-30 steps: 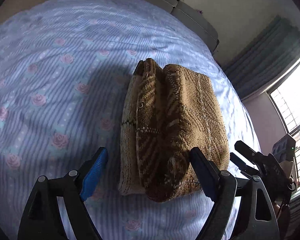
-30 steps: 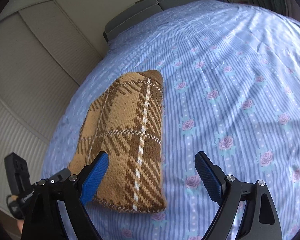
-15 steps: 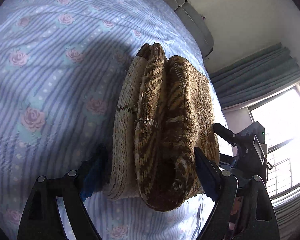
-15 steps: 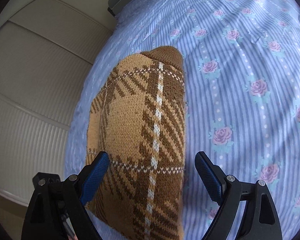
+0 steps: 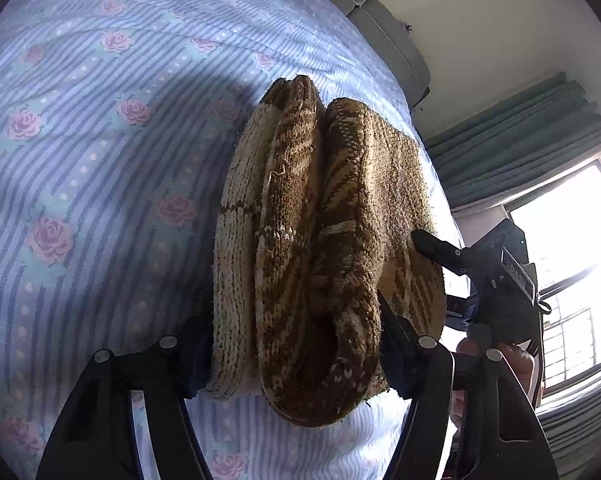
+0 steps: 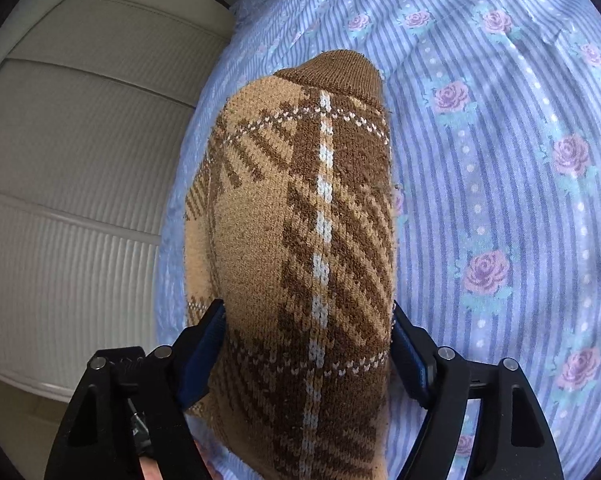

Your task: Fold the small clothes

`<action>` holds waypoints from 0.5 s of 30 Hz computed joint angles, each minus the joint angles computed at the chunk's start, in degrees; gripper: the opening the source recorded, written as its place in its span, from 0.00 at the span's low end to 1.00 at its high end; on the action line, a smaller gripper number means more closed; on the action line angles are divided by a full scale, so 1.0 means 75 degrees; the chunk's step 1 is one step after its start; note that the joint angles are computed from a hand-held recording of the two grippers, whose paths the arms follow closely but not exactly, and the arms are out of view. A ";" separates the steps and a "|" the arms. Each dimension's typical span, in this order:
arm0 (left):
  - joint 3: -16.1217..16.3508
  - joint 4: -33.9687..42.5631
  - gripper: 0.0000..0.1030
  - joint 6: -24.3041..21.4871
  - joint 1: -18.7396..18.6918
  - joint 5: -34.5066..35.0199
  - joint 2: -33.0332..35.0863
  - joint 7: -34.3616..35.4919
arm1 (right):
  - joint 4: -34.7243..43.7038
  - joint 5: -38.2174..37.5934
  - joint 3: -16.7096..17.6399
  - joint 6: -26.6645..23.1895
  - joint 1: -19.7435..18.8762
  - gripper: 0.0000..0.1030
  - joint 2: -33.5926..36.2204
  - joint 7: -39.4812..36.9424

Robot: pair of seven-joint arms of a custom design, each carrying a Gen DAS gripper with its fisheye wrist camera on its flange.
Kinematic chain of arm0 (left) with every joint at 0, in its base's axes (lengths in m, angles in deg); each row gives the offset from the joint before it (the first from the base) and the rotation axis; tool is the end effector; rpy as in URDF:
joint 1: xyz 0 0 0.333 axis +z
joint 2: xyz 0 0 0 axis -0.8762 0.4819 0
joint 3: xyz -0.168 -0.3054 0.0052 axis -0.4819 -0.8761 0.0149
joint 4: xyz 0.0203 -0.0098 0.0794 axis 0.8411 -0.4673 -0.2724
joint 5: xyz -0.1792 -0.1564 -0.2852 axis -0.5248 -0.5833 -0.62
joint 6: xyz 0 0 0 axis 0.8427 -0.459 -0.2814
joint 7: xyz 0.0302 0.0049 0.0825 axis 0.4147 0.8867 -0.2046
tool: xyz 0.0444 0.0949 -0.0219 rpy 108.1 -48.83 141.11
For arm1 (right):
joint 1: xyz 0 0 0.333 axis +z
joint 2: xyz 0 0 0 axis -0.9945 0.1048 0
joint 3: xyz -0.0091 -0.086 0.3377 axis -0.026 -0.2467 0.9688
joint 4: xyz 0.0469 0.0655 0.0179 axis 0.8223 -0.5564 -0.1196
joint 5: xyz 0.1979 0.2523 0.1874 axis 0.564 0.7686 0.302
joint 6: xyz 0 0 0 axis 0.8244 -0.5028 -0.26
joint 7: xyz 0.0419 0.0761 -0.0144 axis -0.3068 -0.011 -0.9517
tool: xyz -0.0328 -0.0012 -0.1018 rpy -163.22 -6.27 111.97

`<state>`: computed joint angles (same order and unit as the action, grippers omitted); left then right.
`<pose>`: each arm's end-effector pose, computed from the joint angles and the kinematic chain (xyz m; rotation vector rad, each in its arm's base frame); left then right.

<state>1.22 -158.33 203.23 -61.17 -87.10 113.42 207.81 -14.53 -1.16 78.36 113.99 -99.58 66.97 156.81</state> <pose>0.5826 -0.1183 0.2829 1.9350 -1.7902 1.1948 0.6697 0.2624 0.2903 -1.4141 1.8050 0.3986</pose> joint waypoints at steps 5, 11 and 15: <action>-0.0034 -0.0077 0.55 0.0313 -0.0170 -0.0085 -0.0192 -0.0010 | -0.0456 -0.0104 0.0004 0.0322 -0.0073 0.54 -0.0349 0.0093; 0.0036 -0.0273 0.51 0.0279 -0.0197 -0.0009 -0.0561 -0.0060 | -0.0657 -0.0565 -0.0162 0.0642 0.0108 0.50 -0.0751 0.0561; 0.0093 -0.0383 0.50 0.0231 -0.0238 0.0145 -0.0791 -0.0172 | -0.0844 -0.0883 -0.0101 0.0733 0.0027 0.49 -0.1028 0.0955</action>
<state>1.92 -161.20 204.96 -62.96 -86.02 107.48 206.52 -20.86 -7.78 77.61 119.49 -99.37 59.26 163.97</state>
